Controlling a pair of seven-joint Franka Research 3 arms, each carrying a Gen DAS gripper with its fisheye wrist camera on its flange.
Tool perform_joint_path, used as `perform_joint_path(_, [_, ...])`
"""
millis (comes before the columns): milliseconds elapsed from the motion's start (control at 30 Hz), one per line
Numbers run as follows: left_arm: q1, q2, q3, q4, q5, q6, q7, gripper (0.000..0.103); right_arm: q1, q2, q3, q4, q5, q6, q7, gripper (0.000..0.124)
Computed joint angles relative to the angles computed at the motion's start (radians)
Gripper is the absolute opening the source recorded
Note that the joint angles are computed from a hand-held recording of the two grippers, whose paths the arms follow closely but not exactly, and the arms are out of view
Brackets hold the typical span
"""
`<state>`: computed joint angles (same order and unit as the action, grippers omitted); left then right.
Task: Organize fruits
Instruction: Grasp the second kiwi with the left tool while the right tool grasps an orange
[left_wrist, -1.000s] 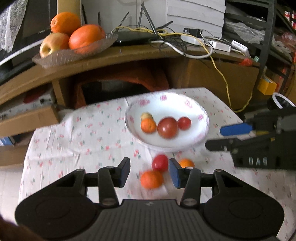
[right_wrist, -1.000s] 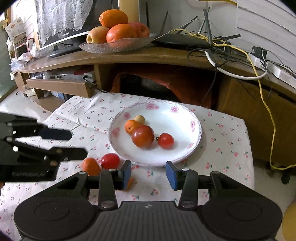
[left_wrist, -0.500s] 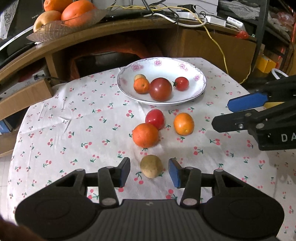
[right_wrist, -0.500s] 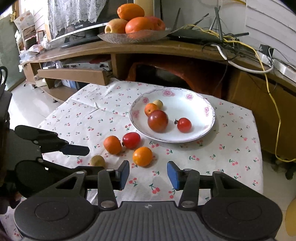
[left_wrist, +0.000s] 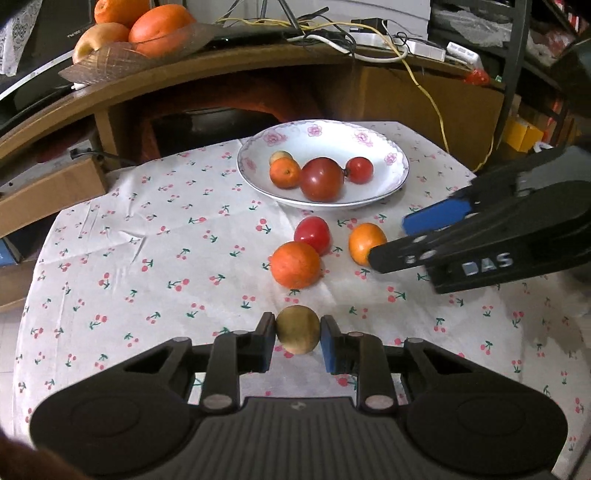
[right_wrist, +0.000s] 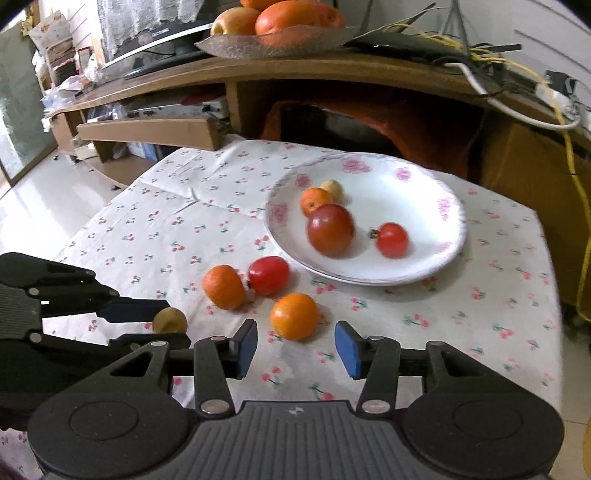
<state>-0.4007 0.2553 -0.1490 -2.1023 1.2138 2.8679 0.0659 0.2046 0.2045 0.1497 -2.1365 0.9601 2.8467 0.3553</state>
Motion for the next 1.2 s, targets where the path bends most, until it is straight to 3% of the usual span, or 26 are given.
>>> perform_joint_path(233, [0.008,0.003,-0.001,-0.02,-0.012,-0.002,0.025,0.034,0.02,0.066,0.004,0.034,-0.108,0.059,0.075,0.05])
perform_joint_path(367, [0.004,0.005,0.007,-0.019,0.012,-0.007,0.003,0.043,0.003,0.073,0.019,0.039,-0.137,0.061,0.101,0.034])
perform_joint_path(433, [0.006,0.005,0.008,-0.02,0.016,-0.001,-0.011,0.043,-0.005,0.069,0.024,0.036,-0.142,0.053,0.108,0.033])
perform_joint_path(533, [0.003,0.001,0.005,-0.022,0.023,-0.011,-0.017,0.041,-0.009,0.058,0.029,0.022,-0.147,0.053,0.105,0.033])
perform_joint_path(600, [0.01,0.003,-0.002,-0.021,0.005,0.001,0.005,0.032,-0.005,0.049,0.023,0.014,-0.166,0.047,0.116,0.033])
perform_joint_path(1033, [-0.014,-0.032,-0.033,-0.042,-0.069,-0.031,0.072,0.031,0.015,-0.13,-0.021,-0.18,-0.098,0.043,0.012,0.033])
perform_joint_path(1200, [-0.036,-0.011,-0.035,-0.022,-0.072,-0.061,0.095,0.032,0.042,-0.134,-0.039,-0.212,-0.121,0.062,0.018,0.033])
